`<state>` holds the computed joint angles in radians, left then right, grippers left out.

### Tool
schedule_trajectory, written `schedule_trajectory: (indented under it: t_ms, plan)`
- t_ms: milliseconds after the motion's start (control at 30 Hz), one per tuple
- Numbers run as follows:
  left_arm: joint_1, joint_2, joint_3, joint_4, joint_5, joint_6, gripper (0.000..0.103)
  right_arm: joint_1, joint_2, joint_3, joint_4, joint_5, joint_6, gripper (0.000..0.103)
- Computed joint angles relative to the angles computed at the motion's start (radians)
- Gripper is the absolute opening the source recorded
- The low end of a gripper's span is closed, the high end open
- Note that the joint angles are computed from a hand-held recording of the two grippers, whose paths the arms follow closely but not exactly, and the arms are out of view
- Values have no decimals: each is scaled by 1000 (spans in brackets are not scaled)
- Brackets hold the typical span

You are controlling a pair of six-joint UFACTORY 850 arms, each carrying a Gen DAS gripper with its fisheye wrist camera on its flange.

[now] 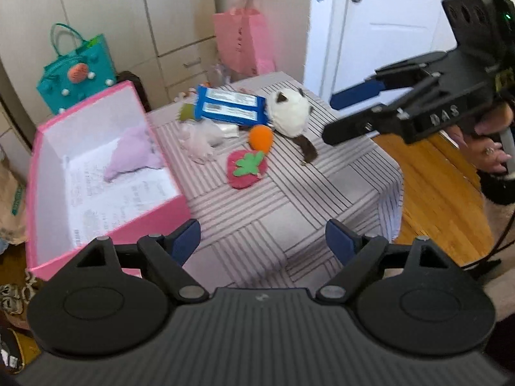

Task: Organize soft objects
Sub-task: 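Grasp the strawberry plush with the left tool while the right tool grasps the orange ball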

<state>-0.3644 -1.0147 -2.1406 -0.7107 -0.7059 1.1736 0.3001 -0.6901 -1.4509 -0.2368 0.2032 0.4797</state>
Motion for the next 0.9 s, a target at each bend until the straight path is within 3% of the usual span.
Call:
schedule_trajectory:
  t_ms: [167, 267, 433, 633, 800, 900]
  plan:
    - [-14, -51, -38, -33, 6, -5, 85, -20, -29, 6, 10, 25, -11, 72]
    - [-17, -93, -83, -79, -3, -17, 84, -22, -50, 2, 145, 39, -164, 72]
    - [-32, -77, 5, -335, 141, 223, 84, -30, -82, -12, 233, 83, -268, 72]
    - [-54, -135, -33, -484, 179, 319, 84, -27, -152, -48, 437, 189, -528, 72]
    - [-89, -202, -88, -550, 305, 340, 83, -33, -224, -151, 575, 118, -679, 71]
    - [-104, -236, -105, -686, 369, 427, 82, -39, -248, -186, 573, 104, -673, 71]
